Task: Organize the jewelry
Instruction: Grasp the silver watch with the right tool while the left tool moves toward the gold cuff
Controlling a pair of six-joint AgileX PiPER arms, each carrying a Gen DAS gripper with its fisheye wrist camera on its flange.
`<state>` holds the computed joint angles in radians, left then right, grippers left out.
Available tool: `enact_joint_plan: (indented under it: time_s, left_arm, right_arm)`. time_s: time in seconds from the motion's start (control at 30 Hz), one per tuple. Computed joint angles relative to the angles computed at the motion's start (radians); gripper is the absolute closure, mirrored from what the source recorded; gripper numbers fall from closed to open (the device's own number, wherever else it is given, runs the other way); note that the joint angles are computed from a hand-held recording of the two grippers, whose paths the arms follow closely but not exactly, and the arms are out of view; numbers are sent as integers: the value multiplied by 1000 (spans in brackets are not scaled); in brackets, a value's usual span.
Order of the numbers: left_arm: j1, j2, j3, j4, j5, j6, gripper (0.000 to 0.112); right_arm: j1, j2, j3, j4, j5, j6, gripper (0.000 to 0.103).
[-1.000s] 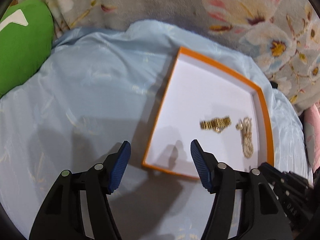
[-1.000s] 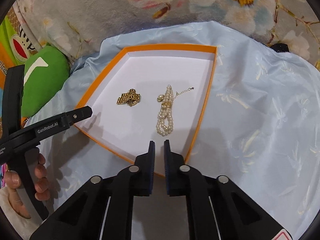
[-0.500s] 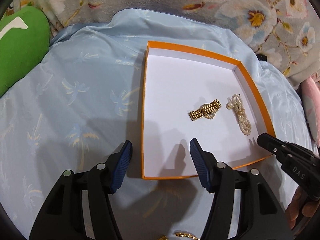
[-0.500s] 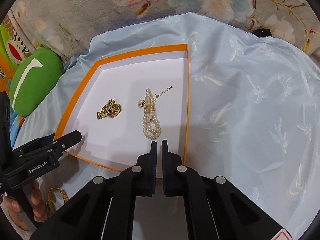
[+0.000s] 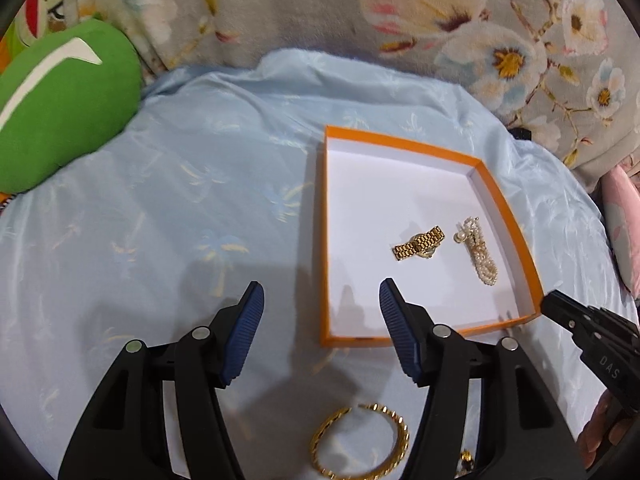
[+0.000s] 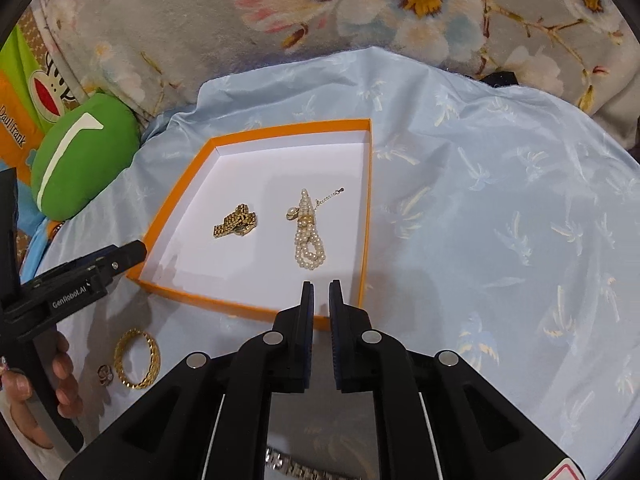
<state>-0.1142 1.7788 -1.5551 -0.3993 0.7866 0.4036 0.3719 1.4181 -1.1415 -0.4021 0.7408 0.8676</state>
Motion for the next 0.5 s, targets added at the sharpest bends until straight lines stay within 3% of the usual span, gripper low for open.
enact_joint_plan:
  time_s: [0.23, 0.4, 0.5]
  left_arm:
    - [62, -192, 209, -31, -29, 91, 51]
    - [124, -308, 362, -74, -21, 184, 51]
    - [178, -357, 429, -113, 12, 241, 50]
  right_arm:
    - [180, -149, 147, -87, 55, 108, 94]
    - [312, -154, 198, -159, 71, 121, 80]
    - [316, -138, 206, -155, 43, 63, 77]
